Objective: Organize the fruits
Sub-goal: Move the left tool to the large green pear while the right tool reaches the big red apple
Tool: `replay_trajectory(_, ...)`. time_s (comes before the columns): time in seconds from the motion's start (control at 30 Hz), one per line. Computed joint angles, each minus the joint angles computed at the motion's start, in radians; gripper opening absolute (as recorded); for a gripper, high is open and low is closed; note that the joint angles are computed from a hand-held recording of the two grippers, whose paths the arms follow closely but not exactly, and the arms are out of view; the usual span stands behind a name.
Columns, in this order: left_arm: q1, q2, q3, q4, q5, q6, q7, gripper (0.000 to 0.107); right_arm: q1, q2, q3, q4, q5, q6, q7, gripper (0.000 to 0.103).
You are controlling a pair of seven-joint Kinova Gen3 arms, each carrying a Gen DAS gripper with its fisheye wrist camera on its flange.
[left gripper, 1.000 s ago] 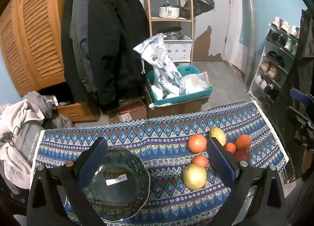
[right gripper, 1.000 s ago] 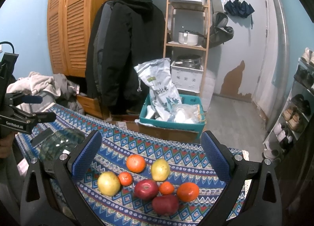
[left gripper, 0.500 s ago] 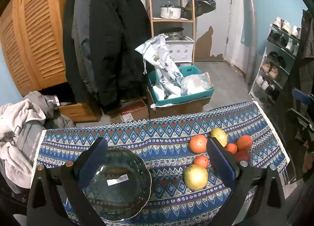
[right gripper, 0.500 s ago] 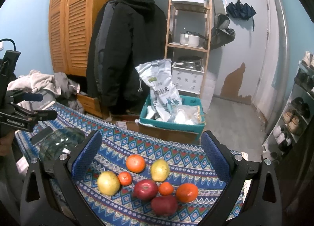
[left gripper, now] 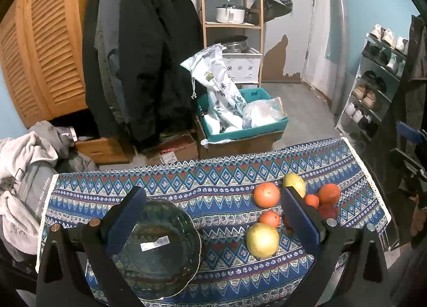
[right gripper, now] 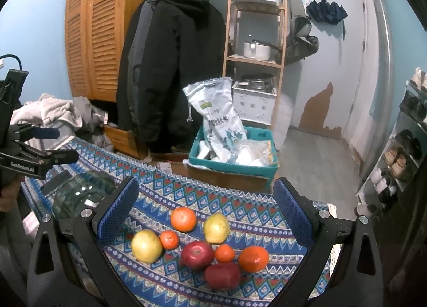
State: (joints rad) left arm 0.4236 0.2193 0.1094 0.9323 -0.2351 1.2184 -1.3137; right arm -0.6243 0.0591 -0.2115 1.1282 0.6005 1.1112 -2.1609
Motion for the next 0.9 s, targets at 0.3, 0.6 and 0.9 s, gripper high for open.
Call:
replay_trajectory(0.3, 0.016, 0.024, -0.001, -0.011, -0.008, 0.015, -0.002, 0.102, 0.028, 0.002, 0.014, -0.010, -0.060, 0.012, 0.031, 0.099)
replay_trajectory(0.6, 0.021, 0.085, -0.006, -0.060, 0.028, 0.074, -0.018, 0.102, 0.061, 0.014, 0.030, -0.018, -0.124, 0.061, 0.047, 0.099)
replay_trajectory(0.9, 0.040, 0.158, -0.007, -0.103, 0.068, 0.138, -0.068, 0.102, 0.112, 0.055, 0.068, -0.035, -0.240, 0.138, 0.081, 0.099)
